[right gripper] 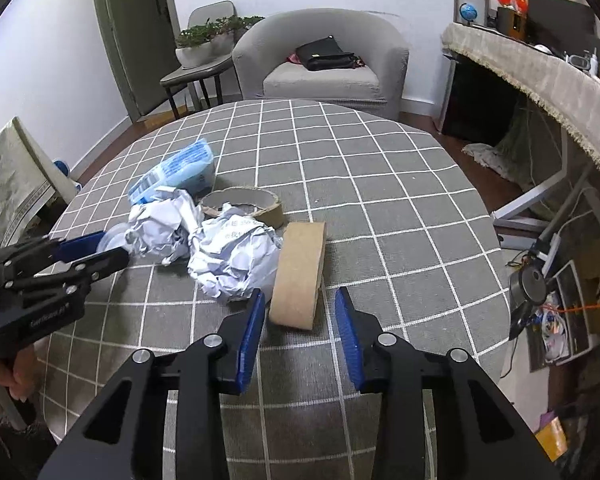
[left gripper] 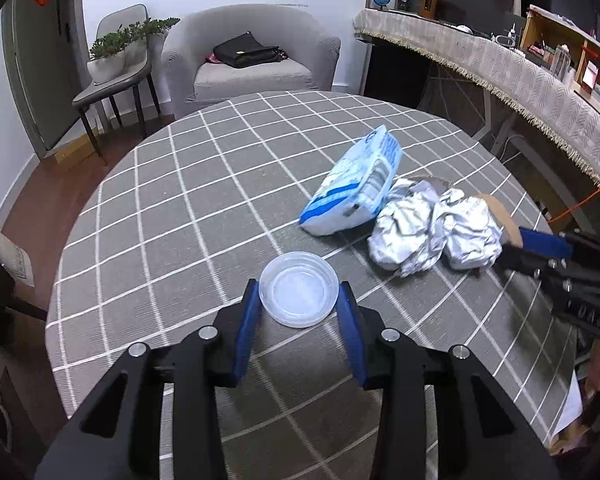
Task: Collect trash
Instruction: 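Carry the clear lid in the left tool over the bin while right carries cardboard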
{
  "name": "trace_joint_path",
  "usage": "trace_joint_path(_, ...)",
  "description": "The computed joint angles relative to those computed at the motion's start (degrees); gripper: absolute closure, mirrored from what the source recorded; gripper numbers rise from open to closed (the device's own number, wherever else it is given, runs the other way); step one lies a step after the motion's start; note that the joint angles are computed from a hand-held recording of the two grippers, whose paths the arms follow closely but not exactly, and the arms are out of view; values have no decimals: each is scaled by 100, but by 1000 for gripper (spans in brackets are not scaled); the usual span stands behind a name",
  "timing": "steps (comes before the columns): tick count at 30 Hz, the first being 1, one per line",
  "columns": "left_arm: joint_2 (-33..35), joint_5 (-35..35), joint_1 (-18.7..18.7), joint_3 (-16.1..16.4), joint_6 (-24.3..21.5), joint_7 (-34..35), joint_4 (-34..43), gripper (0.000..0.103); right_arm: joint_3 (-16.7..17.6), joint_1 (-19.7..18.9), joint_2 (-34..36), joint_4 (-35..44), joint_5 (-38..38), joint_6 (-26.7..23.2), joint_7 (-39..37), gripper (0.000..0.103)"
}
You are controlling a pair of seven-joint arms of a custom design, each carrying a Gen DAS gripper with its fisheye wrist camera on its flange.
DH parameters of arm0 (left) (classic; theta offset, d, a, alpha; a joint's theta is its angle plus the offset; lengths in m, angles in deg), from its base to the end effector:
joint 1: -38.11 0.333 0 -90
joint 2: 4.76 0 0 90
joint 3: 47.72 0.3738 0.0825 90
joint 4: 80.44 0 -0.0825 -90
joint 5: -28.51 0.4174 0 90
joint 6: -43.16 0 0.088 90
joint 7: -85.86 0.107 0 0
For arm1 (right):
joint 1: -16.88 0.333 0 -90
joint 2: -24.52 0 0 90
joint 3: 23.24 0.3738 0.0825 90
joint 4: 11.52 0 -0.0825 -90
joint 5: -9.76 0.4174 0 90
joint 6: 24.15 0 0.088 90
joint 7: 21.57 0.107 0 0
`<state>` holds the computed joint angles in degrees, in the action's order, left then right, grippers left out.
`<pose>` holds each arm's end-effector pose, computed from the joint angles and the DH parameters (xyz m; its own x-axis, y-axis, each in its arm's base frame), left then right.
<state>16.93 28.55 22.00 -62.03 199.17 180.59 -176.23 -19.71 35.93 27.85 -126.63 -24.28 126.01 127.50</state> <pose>0.6670 -0.3580 0.5089 -0.5462 -0.8368 0.0386 -0.6606 0.4020 -0.6340 0.5859 0.2568 0.5270 -0.1679 -0.9818 -0.0890 -0.7591 0.1863 -0.6237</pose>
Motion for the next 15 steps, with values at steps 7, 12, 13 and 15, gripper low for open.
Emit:
trace_joint_path(7, -208, -317, 226, -110, 13, 305, -250, 61, -50, -20, 90, 81, 124, -79, 74, 73)
trace_joint_path(12, -408, -699, 418, -211, 95, 610, -503, 61, -65, -1, 62, 97, -5, -229, 228, 80)
trace_joint_path(13, -441, -778, 445, -222, 92, 661, -541, 61, -62, 11, 46, 113, -94, -318, 277, 80)
trace_joint_path(15, -514, -912, 487, -221, 96, 735, -628, 61, -51, 32, -2, 151, -317, -535, 422, 80)
